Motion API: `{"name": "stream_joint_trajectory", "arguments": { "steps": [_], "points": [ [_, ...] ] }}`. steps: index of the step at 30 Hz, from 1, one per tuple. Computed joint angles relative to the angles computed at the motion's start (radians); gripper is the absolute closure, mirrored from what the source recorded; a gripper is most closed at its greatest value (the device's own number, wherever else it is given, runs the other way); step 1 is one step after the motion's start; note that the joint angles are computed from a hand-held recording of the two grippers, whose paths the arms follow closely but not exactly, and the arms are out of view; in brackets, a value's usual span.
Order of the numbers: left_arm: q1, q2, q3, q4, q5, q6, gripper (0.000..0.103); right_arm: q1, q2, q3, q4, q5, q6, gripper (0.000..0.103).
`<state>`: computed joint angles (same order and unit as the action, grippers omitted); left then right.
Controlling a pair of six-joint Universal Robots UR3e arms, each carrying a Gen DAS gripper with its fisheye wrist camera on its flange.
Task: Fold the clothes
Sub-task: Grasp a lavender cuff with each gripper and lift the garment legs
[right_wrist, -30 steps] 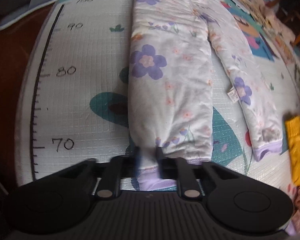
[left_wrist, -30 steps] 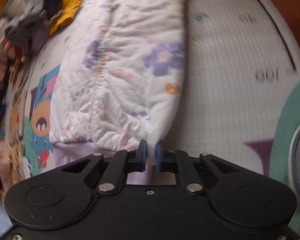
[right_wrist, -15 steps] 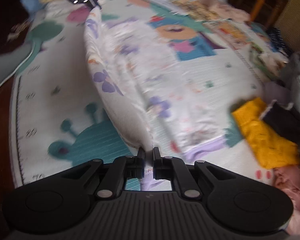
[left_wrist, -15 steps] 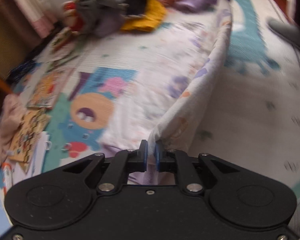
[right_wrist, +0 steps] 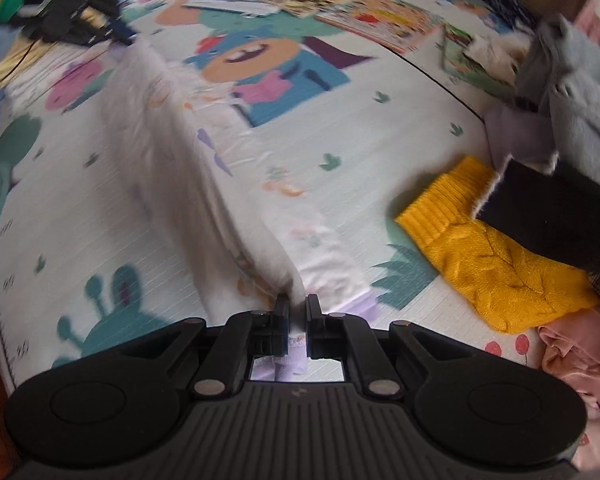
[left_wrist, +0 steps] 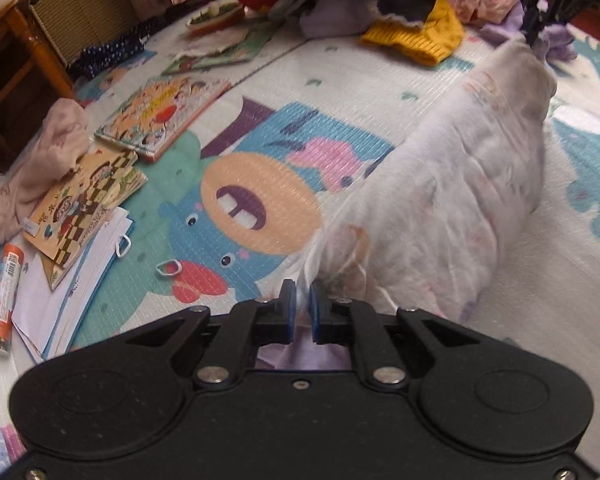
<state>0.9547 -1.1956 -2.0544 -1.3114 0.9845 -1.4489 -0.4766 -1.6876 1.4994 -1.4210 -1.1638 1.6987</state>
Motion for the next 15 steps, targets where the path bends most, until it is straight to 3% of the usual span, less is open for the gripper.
{"name": "stream_joint_trajectory", "arguments": {
  "steps": [5, 15],
  "points": [
    [-0.078, -0.104, 0.000, 0.164, 0.047, -0.141, 0.096, 0.094, 0.157, -0.052, -0.138, -0.051, 0.146, 0.094],
    [-0.197, -0.260, -0.005, 0.390, 0.152, -0.270, 0.096, 0.202, 0.334, -0.126, -0.276, -0.143, 0.265, 0.093]
  ]
}}
